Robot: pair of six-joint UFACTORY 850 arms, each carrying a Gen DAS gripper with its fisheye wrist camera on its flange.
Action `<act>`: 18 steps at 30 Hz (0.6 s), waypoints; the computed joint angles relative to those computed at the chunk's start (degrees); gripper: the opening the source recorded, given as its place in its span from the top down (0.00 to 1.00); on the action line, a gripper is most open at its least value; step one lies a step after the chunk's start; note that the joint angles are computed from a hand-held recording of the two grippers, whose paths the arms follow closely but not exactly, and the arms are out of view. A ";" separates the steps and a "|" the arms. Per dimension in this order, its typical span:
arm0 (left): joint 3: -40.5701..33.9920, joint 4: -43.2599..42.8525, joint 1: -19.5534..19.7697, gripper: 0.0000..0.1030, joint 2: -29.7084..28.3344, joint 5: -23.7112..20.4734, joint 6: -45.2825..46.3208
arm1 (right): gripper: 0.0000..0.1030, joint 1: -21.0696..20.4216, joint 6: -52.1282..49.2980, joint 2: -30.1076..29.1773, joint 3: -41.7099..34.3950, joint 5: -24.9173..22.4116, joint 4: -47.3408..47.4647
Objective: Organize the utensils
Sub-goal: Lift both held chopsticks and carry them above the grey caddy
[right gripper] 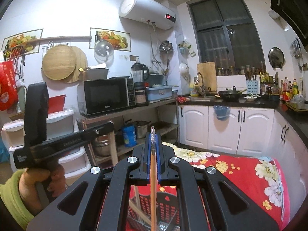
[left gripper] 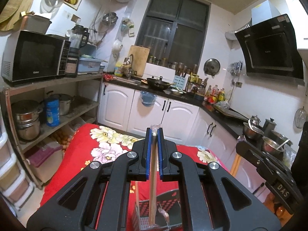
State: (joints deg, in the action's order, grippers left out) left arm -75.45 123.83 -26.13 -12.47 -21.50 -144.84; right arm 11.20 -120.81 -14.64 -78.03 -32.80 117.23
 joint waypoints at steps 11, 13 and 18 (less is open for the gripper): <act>-1.08 2.58 -0.25 0.99 -2.14 -3.21 -3.32 | 0.95 1.40 -4.13 -3.05 -3.61 -0.28 4.90; -1.17 3.82 -0.04 0.99 -2.37 -2.79 -4.68 | 0.95 1.46 -3.71 -3.47 -4.13 -0.06 4.76; -1.59 5.18 0.24 0.99 -3.48 -2.48 -6.14 | 0.95 1.62 -4.46 -5.32 -5.67 0.01 6.52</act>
State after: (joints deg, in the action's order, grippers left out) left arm -77.03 129.00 -25.89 -15.95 -23.99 -150.99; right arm 12.81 -125.27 -19.97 -83.70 -32.78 123.75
